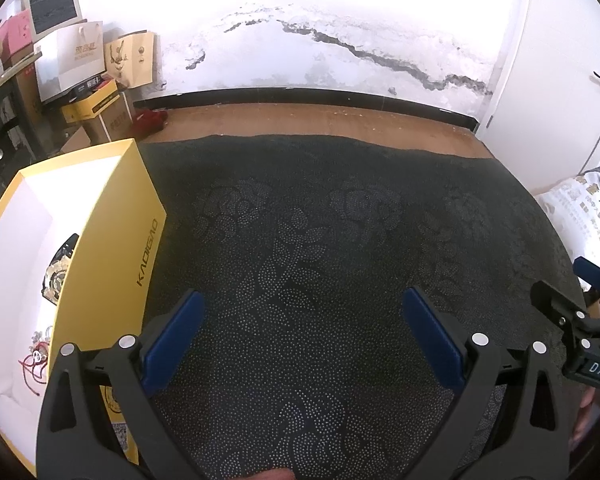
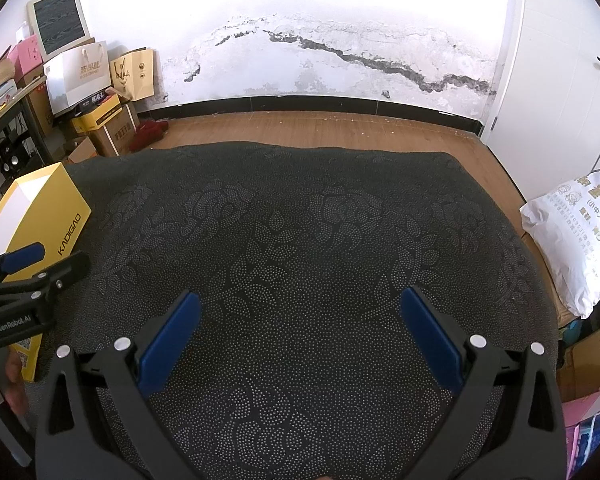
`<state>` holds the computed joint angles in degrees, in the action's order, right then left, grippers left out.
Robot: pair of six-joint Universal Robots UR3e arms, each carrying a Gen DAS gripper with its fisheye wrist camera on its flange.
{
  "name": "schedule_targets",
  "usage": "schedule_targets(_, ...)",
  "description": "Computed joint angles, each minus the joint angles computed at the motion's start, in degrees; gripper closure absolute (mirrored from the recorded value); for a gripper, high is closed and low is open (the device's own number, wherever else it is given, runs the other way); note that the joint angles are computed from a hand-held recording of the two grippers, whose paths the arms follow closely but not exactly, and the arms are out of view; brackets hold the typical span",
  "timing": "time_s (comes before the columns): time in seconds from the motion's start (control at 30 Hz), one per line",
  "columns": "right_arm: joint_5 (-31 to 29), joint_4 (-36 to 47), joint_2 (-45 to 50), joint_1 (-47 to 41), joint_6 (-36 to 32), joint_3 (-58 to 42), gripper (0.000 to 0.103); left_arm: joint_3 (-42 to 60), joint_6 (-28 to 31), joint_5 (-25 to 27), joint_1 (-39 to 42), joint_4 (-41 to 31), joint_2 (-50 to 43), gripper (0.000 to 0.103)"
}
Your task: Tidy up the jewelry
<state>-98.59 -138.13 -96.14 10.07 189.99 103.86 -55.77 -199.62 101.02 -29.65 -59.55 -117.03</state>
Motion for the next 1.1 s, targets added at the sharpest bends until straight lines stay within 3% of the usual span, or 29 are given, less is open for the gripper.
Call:
schedule_targets(0.27, -0.1, -0.3, 0.0, 0.0, -0.1, 0.2, 0.006, -1.6, 0.1, -0.3, -0.1, 2.4, 0.8, 0.006)
schedule_targets(0.4, -0.3, -0.3, -0.1, 0.0, -0.1, 0.2, 0.006, -2.2, -2.7, 1.9, -0.4, 2.2, 1.2, 0.006)
schedule_targets(0.73, -0.2, -0.2, -0.1, 0.0, -0.2, 0.1, 0.006, -2.2, -1.5, 1.1, -0.5, 2.0, 1.1, 0.006)
schedule_targets(1.1, -0.1, 0.2, -0.3, 0.1, -0.1, 0.0, 0.006, -1.3, -0.1, 3.8, -2.1, 2.2, 0.3, 0.006)
